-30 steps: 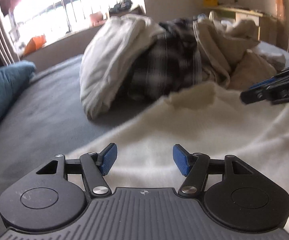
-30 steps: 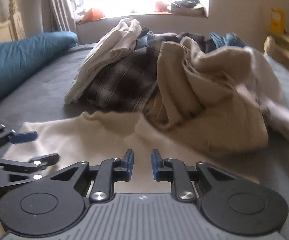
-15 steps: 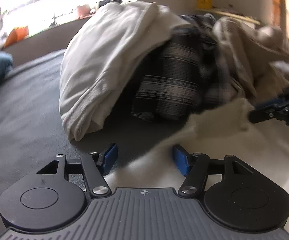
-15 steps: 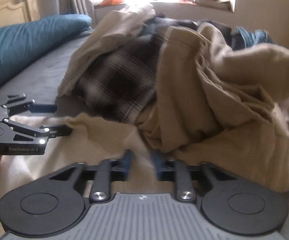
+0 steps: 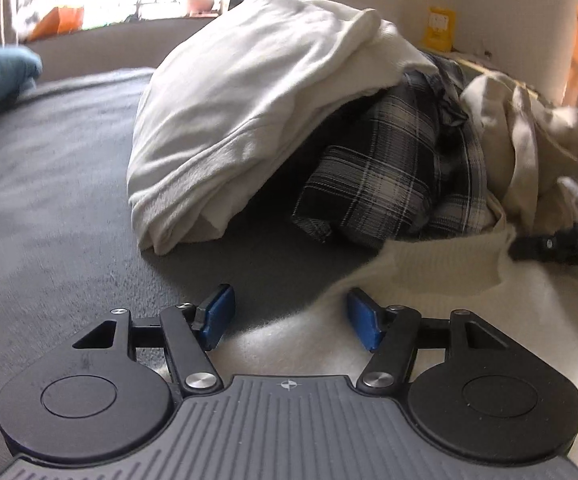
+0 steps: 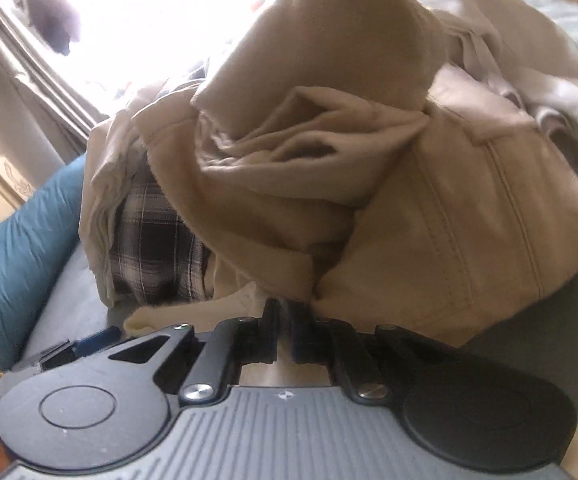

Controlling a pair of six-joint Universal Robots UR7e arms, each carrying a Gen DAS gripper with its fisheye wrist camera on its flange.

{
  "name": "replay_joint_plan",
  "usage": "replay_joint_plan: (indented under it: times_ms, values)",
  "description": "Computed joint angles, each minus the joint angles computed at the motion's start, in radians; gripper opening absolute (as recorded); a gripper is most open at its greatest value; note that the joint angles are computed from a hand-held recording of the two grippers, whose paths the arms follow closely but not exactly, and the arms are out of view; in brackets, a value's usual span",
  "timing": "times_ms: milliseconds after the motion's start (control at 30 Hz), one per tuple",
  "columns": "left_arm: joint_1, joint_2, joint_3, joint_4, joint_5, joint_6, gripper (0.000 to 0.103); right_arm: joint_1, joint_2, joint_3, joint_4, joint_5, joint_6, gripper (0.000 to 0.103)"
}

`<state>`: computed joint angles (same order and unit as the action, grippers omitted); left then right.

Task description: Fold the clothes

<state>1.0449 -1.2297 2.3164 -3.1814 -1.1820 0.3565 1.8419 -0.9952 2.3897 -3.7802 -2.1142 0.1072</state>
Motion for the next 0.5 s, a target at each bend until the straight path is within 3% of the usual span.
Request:
replay_joint_plan:
  times_ms: [167,267,333,467,500]
  values:
    - [0.030,-0.011,-0.016,0.033,-0.054,-0.048,0.063,0.082,-0.012,-0.010,0.011,-0.104,-0.029,0.021]
    - [0.043,-0.016,-0.020,0.039,-0.079,-0.071,0.063,0.134,0.027,-0.022,-0.077,-0.171,-0.093,0.022]
    - [0.051,-0.018,-0.021,0.041,-0.093,-0.084,0.063,0.148,0.042,-0.022,-0.110,-0.149,-0.111,0.022]
    - [0.061,-0.012,-0.034,0.046,-0.105,-0.088,0.063,0.153,0.065,-0.053,-0.004,-0.079,-0.164,0.021]
    - [0.063,-0.010,-0.037,0.047,-0.108,-0.089,0.063,0.149,0.076,-0.070,0.019,-0.105,-0.165,0.021]
